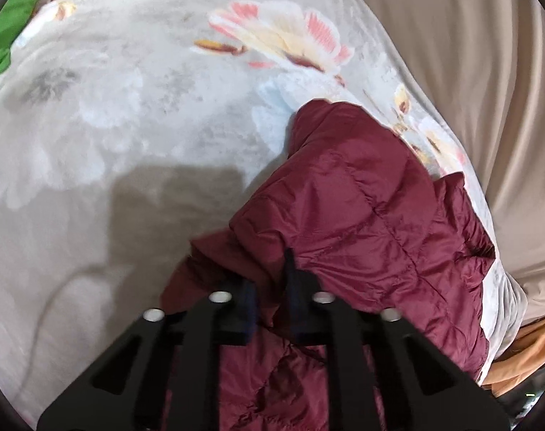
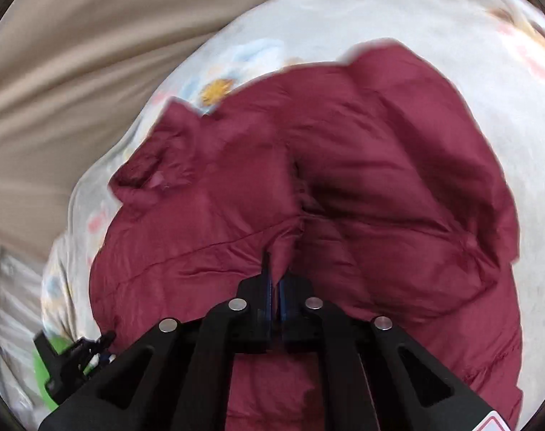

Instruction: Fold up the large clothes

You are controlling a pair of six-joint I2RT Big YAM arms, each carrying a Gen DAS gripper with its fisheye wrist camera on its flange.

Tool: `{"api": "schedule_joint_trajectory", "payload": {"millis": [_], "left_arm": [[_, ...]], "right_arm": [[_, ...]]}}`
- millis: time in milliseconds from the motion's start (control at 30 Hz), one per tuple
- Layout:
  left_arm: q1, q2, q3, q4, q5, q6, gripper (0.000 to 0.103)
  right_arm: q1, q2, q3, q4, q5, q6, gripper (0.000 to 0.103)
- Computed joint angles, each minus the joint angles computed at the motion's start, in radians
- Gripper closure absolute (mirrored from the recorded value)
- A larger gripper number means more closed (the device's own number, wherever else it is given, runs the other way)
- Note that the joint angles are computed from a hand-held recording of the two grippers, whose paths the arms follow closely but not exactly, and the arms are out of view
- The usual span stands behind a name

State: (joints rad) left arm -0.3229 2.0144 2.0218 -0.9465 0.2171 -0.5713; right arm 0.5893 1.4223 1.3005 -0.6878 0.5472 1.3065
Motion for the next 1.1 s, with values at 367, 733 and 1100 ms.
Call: {"api": "schedule_joint_trajectory", "payload": {"millis": [367, 733, 1100], "left_arm": [[-0.032, -0.027, -0.084, 0.024, -0.069, 0.166, 0.094], [-0.011, -0.109, -0.050, 0.050, -0.097, 0.270, 0.093], [-0.016, 0.102, 0.154, -0.101, -0.222, 0.410, 0.081]], "right_arm": [[-0.038, 0.017, -0.076, -0.097, -0.057, 0.120, 0.099], [0.067, 0.142, 0.215, -0.232, 0.095, -0.037, 0.093], [0.003, 0.268, 0.234, -0.185, -0.099, -0.184, 0.103]]}}
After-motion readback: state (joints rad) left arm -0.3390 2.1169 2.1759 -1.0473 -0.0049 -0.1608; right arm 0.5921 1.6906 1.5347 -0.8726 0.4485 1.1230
